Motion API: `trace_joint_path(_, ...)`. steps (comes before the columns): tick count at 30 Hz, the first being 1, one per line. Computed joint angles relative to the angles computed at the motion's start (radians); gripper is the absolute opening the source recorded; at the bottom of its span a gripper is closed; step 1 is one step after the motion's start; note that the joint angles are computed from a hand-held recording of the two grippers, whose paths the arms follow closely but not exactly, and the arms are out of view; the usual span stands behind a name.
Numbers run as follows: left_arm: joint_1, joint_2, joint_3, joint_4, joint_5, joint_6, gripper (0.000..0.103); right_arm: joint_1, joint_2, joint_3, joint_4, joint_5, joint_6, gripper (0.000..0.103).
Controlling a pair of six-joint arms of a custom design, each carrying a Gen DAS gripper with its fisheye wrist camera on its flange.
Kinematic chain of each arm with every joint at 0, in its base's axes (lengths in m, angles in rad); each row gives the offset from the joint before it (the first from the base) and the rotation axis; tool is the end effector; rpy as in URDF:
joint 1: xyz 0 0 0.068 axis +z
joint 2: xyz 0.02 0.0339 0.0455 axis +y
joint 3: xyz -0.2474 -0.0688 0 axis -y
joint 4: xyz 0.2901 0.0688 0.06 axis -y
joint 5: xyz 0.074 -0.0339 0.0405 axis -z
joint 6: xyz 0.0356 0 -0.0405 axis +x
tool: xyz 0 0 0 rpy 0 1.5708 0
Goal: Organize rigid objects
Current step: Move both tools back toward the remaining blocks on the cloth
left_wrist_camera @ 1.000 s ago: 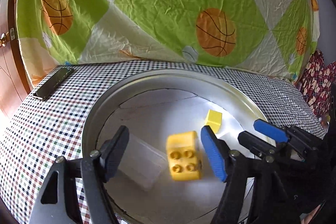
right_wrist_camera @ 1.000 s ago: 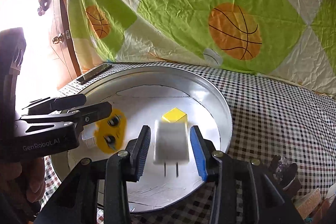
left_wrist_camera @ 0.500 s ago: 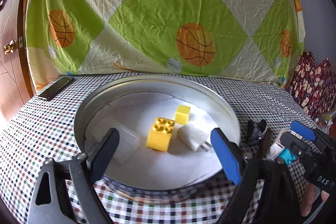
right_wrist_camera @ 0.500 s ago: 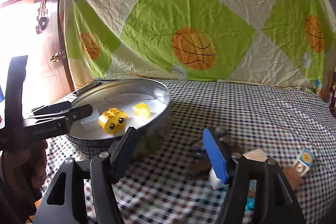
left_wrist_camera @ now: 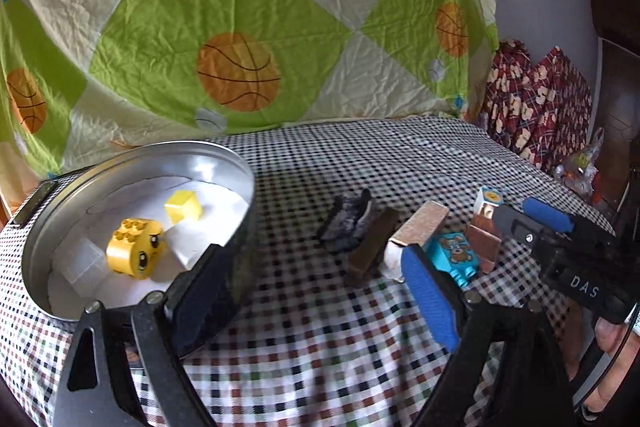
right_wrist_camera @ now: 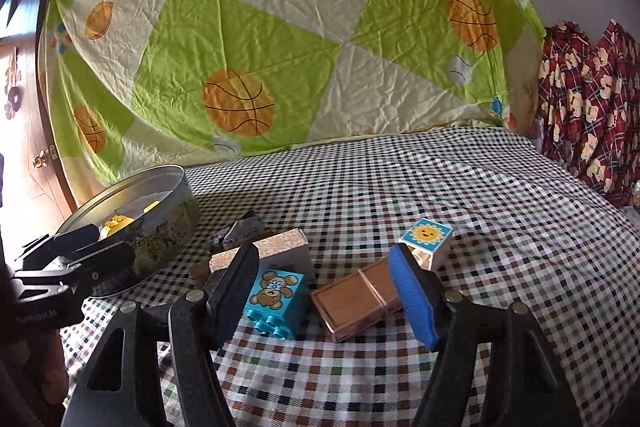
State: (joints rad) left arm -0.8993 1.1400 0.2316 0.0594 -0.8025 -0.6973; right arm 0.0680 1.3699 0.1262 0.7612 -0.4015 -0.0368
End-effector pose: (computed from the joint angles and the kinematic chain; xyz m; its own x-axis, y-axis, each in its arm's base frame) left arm 0.1492 -0.1466 0.0723 -0.5175 -0.0660 -0.8531 -0.1094 0.9939 -0.0105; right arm 0.2138 0.0285 0.0509 -0.4476 -0.0644 -0.8919 -0.4247 0.8931 0.1486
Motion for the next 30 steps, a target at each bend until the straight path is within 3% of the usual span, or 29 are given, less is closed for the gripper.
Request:
trace_joint_path(3, 0.035, 0.112, 0.047, 0.09, 0.076, 0.048, 0.09, -0.023, 0.025, 0.015, 0.01, -0.02, 0.029, 0.07)
trace_joint_path(9, 0.113, 0.262, 0.15, 0.162, 0.239, 0.123, 0.085, -0.032, 0.038, 0.019, 0.017, -0.009, 0.052, 0.07)
trace_joint_path(20, 0.186, 0.441, 0.288, 0.193, 0.449, 0.229, 0.046, -0.011, 0.041, 0.022, 0.004, 0.032, 0.052, 0.07)
trace_joint_path(30, 0.188, 0.474, 0.334, 0.18, 0.469, 0.29, 0.037, -0.001, 0.047, 0.034, -0.018, 0.05, 0.049, 0.07)
